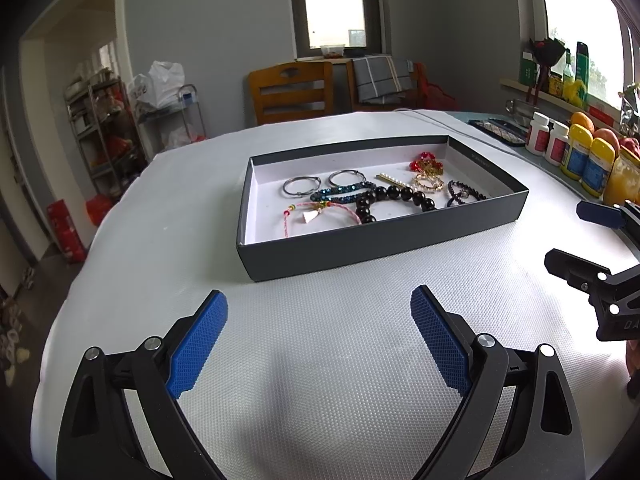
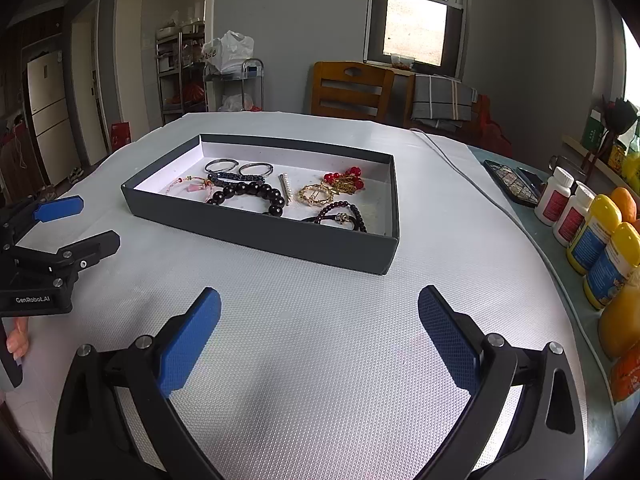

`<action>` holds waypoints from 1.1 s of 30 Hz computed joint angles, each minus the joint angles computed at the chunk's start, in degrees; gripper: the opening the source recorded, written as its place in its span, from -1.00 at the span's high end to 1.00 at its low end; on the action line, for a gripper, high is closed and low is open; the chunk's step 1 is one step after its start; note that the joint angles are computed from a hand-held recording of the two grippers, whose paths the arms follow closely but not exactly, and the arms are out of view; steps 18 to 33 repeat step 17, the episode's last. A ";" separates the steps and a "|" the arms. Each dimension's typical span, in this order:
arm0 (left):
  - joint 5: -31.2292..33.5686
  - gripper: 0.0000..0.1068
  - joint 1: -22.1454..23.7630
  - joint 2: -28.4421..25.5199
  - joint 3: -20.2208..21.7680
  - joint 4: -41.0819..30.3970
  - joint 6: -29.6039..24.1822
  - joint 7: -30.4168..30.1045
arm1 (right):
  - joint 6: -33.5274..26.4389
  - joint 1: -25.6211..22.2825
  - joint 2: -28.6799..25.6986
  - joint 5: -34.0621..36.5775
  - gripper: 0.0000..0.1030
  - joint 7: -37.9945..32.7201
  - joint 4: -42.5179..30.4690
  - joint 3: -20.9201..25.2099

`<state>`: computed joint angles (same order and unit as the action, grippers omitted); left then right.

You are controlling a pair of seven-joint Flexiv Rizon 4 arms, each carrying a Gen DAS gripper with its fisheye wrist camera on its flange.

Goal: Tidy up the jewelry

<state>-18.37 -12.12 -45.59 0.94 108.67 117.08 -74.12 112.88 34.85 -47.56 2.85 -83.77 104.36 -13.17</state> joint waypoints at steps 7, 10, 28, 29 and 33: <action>1.19 -0.77 1.07 -0.28 -0.87 0.10 0.21 -0.35 | 0.00 0.00 0.01 0.08 -0.89 -0.11 0.00 0.03; 0.96 -0.77 0.81 -0.32 -0.50 0.05 -0.12 -0.39 | -0.01 0.00 0.01 0.09 -0.89 -0.13 0.00 0.04; 1.05 -0.77 1.06 -0.23 -0.39 0.18 -0.65 -0.76 | -0.05 0.04 0.00 0.13 -0.89 -0.14 -0.02 0.00; 1.05 -0.77 1.06 -0.23 -0.39 0.18 -0.65 -0.76 | -0.05 0.04 0.00 0.13 -0.89 -0.14 -0.02 0.00; 1.05 -0.77 1.06 -0.23 -0.39 0.18 -0.65 -0.76 | -0.05 0.04 0.00 0.13 -0.89 -0.14 -0.02 0.00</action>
